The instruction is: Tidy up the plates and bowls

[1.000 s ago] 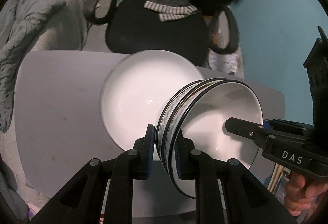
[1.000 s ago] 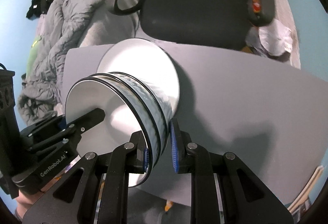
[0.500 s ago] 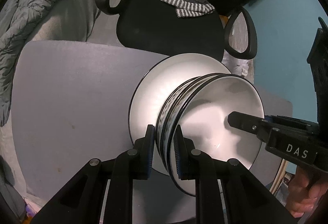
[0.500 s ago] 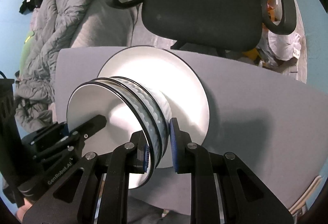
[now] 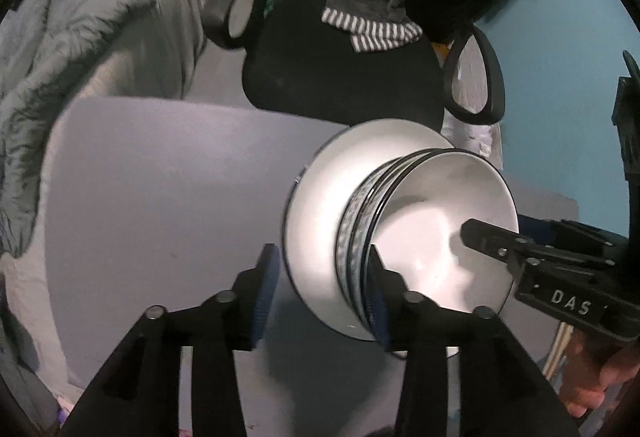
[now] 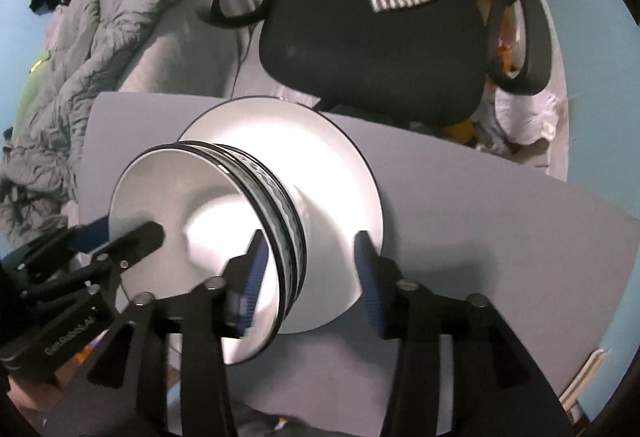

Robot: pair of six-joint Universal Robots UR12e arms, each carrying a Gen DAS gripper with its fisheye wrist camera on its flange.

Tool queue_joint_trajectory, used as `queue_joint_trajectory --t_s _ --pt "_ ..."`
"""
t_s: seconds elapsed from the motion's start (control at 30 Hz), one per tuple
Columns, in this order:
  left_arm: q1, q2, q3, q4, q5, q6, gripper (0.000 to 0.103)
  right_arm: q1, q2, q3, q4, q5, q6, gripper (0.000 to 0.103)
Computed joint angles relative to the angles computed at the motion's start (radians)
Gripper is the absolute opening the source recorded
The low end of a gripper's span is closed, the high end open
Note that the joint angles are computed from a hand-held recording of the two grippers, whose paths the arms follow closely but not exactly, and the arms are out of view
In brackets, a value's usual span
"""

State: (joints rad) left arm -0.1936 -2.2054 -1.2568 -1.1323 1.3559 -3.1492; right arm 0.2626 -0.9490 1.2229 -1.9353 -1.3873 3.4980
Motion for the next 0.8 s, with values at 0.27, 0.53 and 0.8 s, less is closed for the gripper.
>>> queue_joint_trajectory --t_s 0.27,0.53,0.8 --pt "0.009 0.077 -0.084 0.112 0.025 -0.032 0.070 0.029 -0.046 0.026 -0.079 -0.147 -0.030 0.060" --pt "0.002 0.128 -0.108 0.164 0.006 -0.060 0.078 0.038 -0.098 0.053 -0.151 -0.196 -0.022 0.061" --pt "-0.013 0.183 -0.140 0.253 0.015 -0.112 0.078 0.041 -0.159 0.100 -0.248 -0.230 -0.027 0.061"
